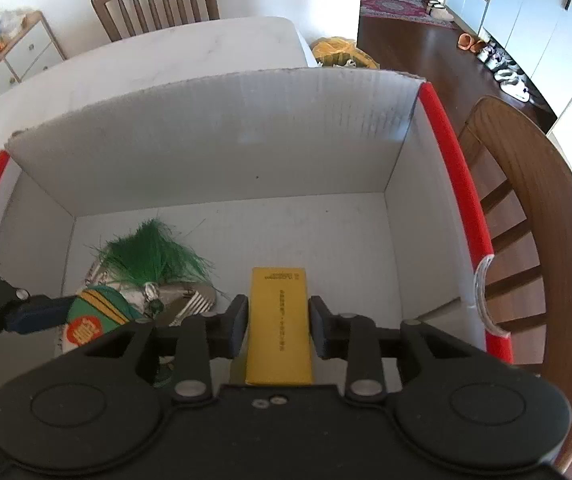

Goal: Organize objects
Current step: 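Open both tools to release the sachet and yellow box in the box, then withdraw both tools from the box back over the table items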

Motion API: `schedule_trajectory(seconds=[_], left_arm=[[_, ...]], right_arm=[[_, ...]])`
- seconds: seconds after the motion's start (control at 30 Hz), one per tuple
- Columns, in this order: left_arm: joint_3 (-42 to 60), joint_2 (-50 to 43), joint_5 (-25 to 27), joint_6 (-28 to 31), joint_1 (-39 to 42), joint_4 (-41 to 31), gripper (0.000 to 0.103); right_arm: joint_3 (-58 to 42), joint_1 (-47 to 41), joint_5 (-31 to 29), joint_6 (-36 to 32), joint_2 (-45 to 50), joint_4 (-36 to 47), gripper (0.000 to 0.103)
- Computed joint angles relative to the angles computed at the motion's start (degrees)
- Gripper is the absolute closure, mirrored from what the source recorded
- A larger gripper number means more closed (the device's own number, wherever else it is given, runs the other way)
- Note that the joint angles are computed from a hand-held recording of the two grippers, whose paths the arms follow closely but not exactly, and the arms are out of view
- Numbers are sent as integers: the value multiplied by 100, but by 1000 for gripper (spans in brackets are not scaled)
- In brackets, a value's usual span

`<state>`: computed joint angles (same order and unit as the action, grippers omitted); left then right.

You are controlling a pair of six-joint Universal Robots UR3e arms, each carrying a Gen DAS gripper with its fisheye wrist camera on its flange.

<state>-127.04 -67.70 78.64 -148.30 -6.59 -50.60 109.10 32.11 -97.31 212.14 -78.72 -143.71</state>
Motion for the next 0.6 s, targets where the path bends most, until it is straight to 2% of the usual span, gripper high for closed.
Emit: schedule_trajectory(seconds=[0.37,0.6], left_arm=[[-168,695,-393,427,602,-580,27],[-106,1487,-982,1000,1483,-1605,23]], right_arm=[[327,-70,-23,73,-494,-96,58],[350,90,-70,179,-827,-66,52]])
